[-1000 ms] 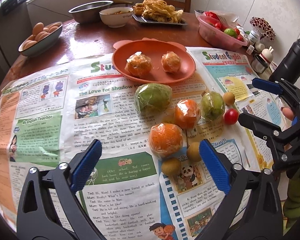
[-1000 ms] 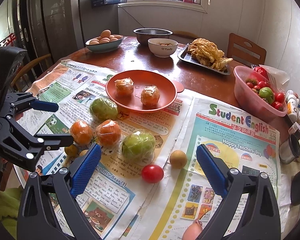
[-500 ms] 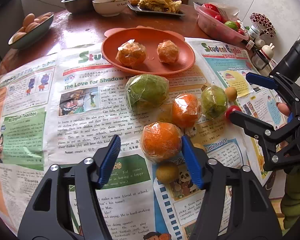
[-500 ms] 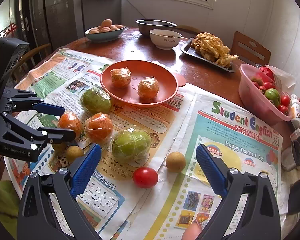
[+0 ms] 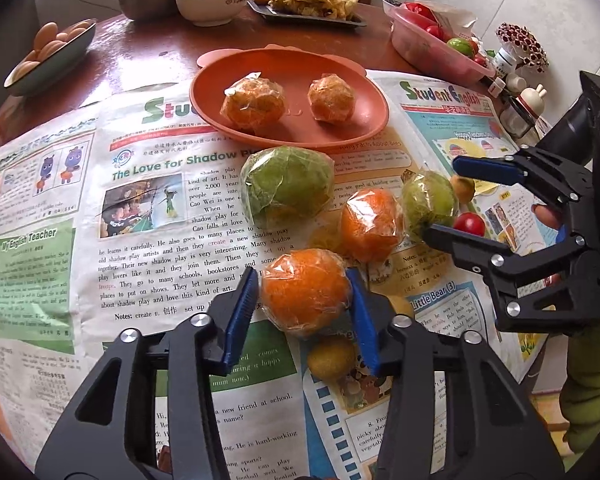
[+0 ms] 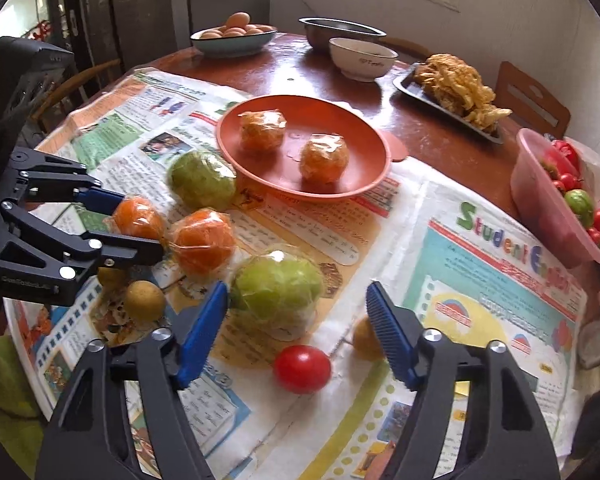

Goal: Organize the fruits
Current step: 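Grasp a wrapped orange with the left tool while the right tool grasps a wrapped green fruit, then carry the wrapped orange and green fruit over the orange plate with both tools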

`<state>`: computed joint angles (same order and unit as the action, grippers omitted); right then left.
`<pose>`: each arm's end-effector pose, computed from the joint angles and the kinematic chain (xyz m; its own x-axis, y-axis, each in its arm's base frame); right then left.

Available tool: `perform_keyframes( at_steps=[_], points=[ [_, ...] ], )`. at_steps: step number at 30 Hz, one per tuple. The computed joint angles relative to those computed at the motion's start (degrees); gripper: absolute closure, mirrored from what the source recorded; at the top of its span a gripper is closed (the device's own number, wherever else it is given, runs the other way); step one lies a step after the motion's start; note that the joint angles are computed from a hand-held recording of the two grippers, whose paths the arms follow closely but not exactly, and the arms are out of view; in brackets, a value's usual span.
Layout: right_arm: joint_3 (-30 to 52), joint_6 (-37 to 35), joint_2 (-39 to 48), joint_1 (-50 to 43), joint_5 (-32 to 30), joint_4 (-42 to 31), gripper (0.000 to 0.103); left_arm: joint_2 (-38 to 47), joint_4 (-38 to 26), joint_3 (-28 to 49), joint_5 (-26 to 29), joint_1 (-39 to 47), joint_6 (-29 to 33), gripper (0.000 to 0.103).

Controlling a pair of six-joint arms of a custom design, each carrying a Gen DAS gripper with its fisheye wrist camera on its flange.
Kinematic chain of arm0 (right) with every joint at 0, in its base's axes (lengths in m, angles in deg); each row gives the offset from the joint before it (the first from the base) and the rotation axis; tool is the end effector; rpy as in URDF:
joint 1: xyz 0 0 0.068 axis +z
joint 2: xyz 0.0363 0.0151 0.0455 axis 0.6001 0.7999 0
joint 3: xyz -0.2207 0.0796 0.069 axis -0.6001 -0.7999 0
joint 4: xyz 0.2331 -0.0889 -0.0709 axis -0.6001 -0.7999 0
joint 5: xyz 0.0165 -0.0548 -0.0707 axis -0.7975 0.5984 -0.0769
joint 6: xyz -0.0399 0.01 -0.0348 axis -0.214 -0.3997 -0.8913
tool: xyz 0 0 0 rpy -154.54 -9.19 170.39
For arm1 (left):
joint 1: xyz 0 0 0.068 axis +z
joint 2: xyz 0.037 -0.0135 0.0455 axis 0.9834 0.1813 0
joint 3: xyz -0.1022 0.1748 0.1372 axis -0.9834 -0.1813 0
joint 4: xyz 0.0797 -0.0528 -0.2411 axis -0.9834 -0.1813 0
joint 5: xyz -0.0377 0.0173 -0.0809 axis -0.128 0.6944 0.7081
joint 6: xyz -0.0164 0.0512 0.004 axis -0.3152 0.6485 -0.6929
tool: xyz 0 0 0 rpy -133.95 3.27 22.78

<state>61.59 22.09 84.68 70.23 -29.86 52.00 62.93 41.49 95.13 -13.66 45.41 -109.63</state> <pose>0.2670 0.1780 0.0925 -0.6077 -0.5725 -0.5504 -0.6695 0.7421 -0.0327 0.2430 -0.1629 0.0806 -0.8909 0.0759 -0.4478 0.1702 0.9699 -0.1742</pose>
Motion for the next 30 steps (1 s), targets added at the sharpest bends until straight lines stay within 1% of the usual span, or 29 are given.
perform_keyframes(
  at_steps=[2, 6, 7, 9, 15, 30],
  points=[
    [0.5, -0.2, 0.6, 0.1, -0.6, -0.1, 0.040, 0.0, 0.0, 0.0, 0.1, 0.0, 0.0, 0.070],
    [1.9, -0.3, 2.0, 0.3, -2.1, -0.7, 0.051, -0.1, 0.2, -0.2, 0.7, 0.4, 0.4, 0.070],
    [2.2, -0.2, 2.4, 0.4, -2.2, -0.8, 0.052, -0.2, 0.2, -0.2, 0.8, 0.6, 0.5, 0.070],
    [2.4, -0.2, 2.7, 0.7, -2.0, -0.6, 0.052, -0.3, 0.1, -0.3, 0.7, 0.5, 0.3, 0.070],
    [3.0, 0.4, 3.3, -0.3, -4.0, -0.5, 0.053, -0.6, -0.2, -0.4, 0.9, 0.7, 0.4, 0.070],
    [0.4, 2.7, -2.4, -3.2, -5.4, 0.5, 0.054, -3.9, -1.8, -0.5, 0.6, 1.8, 1.8, 0.071]
  ],
)
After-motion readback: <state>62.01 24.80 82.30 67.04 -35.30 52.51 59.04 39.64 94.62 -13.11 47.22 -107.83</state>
